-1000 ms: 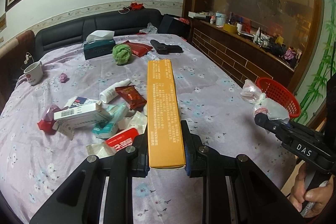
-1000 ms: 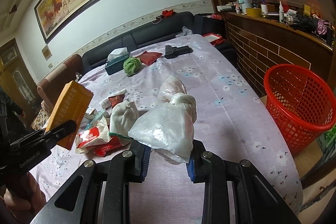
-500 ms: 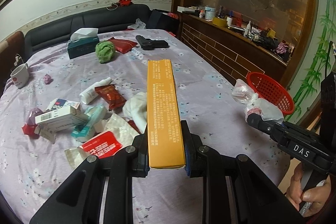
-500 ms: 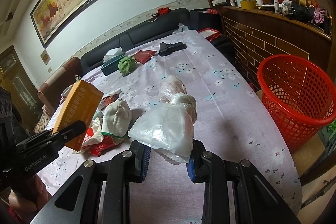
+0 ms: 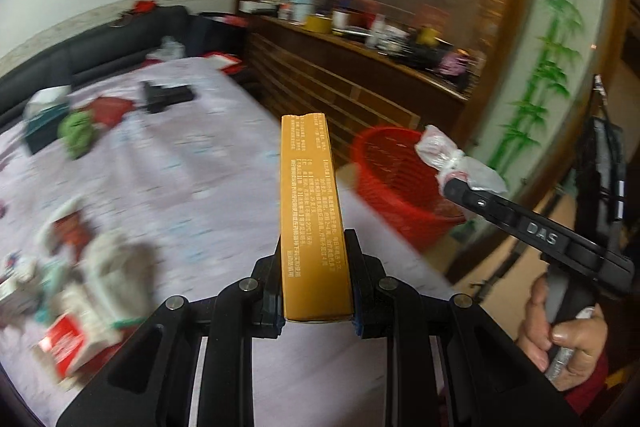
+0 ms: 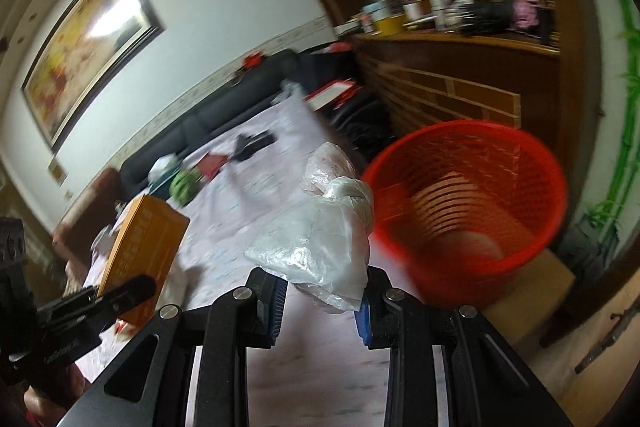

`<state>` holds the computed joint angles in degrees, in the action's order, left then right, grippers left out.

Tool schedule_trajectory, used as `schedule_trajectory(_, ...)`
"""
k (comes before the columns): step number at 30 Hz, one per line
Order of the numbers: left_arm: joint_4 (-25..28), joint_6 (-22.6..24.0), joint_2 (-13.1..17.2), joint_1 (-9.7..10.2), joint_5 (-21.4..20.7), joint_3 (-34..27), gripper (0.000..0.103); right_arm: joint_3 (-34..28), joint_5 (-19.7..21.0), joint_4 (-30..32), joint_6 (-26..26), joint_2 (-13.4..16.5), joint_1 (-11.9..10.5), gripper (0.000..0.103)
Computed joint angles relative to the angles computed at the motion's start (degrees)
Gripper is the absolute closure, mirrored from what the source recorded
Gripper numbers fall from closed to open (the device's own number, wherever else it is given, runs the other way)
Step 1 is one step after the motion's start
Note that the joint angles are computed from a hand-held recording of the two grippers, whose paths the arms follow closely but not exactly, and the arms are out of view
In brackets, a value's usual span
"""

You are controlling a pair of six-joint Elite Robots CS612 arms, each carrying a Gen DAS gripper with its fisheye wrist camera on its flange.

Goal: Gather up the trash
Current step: 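Open both grippers over the red basket to drop the box and bag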

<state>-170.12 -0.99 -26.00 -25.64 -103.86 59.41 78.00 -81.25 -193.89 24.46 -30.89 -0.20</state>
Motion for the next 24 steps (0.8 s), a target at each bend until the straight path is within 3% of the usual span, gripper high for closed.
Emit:
schedule_trajectory(7, 10.2, 1.1, 5.9, -2.53, -5.2, -13.2, 0.080, 0.7, 0.1, 1.0, 2.7, -0.6, -3.4, 0.072)
schedule_trajectory(13, 19.5, 0.1, 14.2, -4.13, -5.3, -29.8, 0.080, -1.2, 0.7, 2.6, 5.2, 0.3, -5.7, 0.071)
schedule_trajectory(16, 24.5, -2.4, 18.0, -4.08, -6.5, -37.4, 0.079, -3.8, 0.9, 6.5, 4.9, 1.4, -6.4, 0.069)
schedule_trajectory(17, 25.2, -2.4, 18.5, -3.99, -6.5, -38.2, 0.076, -4.2, 1.3, 6.7, 5.5, 1.7, -6.5, 0.063)
schedule_trajectory(18, 25.6, -2.3, 18.5, -3.93, -5.9, -38.3, 0.070, -4.7, 2.2, 7.3, 5.8, 2.0, -6.8, 0.052)
schedule_trajectory(19, 25.1, -2.4, 18.1, -3.80, -5.4, -37.5, 0.069, -4.9, 1.7, 8.1, 5.7, 2.2, -6.8, 0.048)
schedule_trajectory(22, 21.6, -2.8, 15.6, -3.20, -4.8, -32.2, 0.066, -4.3, 0.5, 7.3, 5.9, 2.1, -6.8, 0.048)
schedule_trajectory(24, 17.9, -3.3, 13.1, -2.74, -4.4, -27.1, 0.054, -3.5, 0.1, 6.2, 5.6, 1.8, -6.6, 0.047)
